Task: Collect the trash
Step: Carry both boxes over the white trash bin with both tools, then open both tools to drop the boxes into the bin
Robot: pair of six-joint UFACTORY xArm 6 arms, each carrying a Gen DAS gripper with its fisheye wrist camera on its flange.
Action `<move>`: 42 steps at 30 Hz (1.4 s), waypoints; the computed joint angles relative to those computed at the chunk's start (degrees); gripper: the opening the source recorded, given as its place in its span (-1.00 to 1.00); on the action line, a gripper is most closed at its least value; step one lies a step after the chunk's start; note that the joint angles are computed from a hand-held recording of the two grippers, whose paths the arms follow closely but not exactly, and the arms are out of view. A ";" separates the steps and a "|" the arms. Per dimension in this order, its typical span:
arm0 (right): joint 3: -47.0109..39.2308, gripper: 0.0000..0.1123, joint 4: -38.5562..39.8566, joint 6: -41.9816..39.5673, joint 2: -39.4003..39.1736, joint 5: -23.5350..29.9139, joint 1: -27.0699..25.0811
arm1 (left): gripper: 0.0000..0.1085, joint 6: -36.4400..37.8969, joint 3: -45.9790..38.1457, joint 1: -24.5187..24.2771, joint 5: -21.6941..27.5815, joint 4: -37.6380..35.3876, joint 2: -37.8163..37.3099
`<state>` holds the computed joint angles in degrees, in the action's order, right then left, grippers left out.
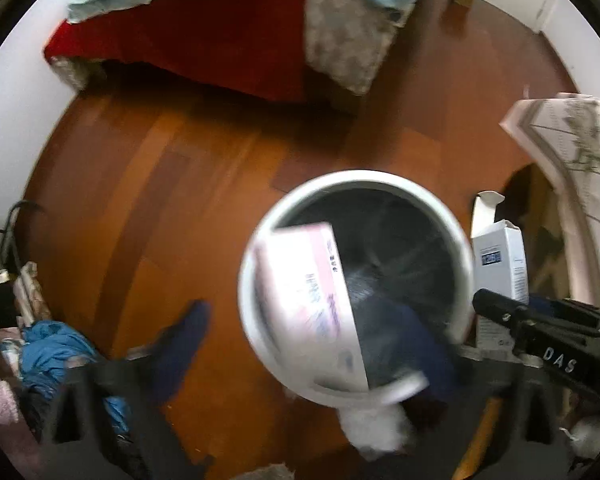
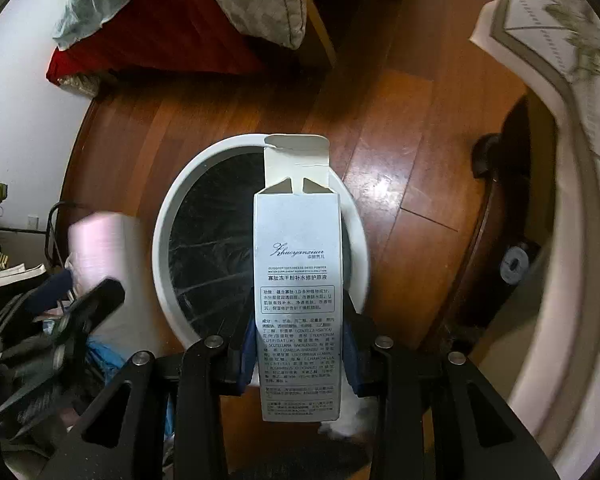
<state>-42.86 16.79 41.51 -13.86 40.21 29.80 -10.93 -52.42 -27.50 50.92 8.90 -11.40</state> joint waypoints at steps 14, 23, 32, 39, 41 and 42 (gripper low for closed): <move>-5.48 0.75 -11.71 7.68 5.58 8.67 1.00 | 0.87 -8.00 5.16 1.49 -2.19 12.44 -4.96; -7.25 0.75 -17.71 13.01 -0.32 15.81 4.50 | 0.87 -5.35 5.69 1.85 1.51 7.79 -11.23; -10.11 0.75 -22.73 18.72 -8.24 23.40 9.37 | 0.87 -2.17 4.13 1.47 7.72 3.24 -18.77; -12.81 0.75 -28.04 25.04 -16.18 29.42 14.96 | 0.87 -0.75 1.62 0.57 14.48 0.66 -26.27; -13.77 0.75 -29.64 27.02 -18.18 31.08 16.88 | 0.87 -1.21 0.54 -0.25 16.22 0.56 -28.05; -14.37 0.75 -30.51 28.38 -19.47 32.15 18.13 | 0.87 -1.50 -0.22 -0.87 17.46 0.53 -28.85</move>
